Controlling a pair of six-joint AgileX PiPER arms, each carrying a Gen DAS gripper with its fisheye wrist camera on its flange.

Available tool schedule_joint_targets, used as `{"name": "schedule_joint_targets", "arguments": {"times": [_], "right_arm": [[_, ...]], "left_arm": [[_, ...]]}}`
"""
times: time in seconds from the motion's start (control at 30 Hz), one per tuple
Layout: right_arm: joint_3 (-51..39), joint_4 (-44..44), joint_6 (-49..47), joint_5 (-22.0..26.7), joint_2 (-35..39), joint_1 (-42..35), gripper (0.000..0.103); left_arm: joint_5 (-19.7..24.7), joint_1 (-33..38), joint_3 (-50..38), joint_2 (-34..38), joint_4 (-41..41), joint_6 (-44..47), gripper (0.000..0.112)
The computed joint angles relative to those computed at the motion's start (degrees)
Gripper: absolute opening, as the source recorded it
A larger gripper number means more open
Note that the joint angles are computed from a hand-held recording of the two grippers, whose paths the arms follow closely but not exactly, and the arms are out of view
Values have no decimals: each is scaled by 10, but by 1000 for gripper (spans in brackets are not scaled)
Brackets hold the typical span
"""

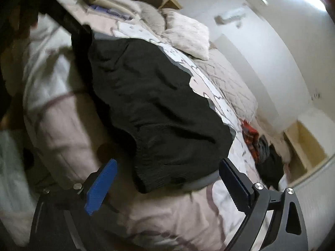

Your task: Fold clothes

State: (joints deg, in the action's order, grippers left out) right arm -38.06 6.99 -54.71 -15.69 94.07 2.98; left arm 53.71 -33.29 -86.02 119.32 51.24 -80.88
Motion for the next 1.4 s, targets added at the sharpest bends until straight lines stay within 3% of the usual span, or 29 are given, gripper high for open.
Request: {"name": "schedule_joint_targets", "arguments": {"times": [0.1, 0.2, 0.33, 0.43, 0.57, 0.7, 0.9, 1.27, 1.4], "right_arm": [[22, 123, -48, 12, -39, 35, 97], [80, 278, -135, -97, -68, 110, 97], [68, 445, -223, -217, -5, 174, 97], [56, 463, -241, -271, 35, 179, 97], [35, 460, -239, -277, 44, 157, 97], [37, 449, -234, -324, 76, 168, 97], [51, 418, -221, -357, 73, 194, 97], [22, 449, -249, -429, 120, 193, 97], [-17, 494, -298, -387, 146, 185, 97]], "left_arm": [[7, -10, -2, 5, 7, -4, 97], [6, -10, 0, 5, 2, -5, 97], [3, -7, 3, 3, 6, -11, 97], [1, -6, 3, 4, 5, -11, 97], [-3, -3, 5, 2, 2, -13, 97], [-7, -2, 11, -2, 3, -25, 97], [-8, -1, 10, -2, 3, -26, 97], [-11, 1, 13, -3, 5, -36, 98], [-12, 2, 13, 0, 8, -43, 98]]}}
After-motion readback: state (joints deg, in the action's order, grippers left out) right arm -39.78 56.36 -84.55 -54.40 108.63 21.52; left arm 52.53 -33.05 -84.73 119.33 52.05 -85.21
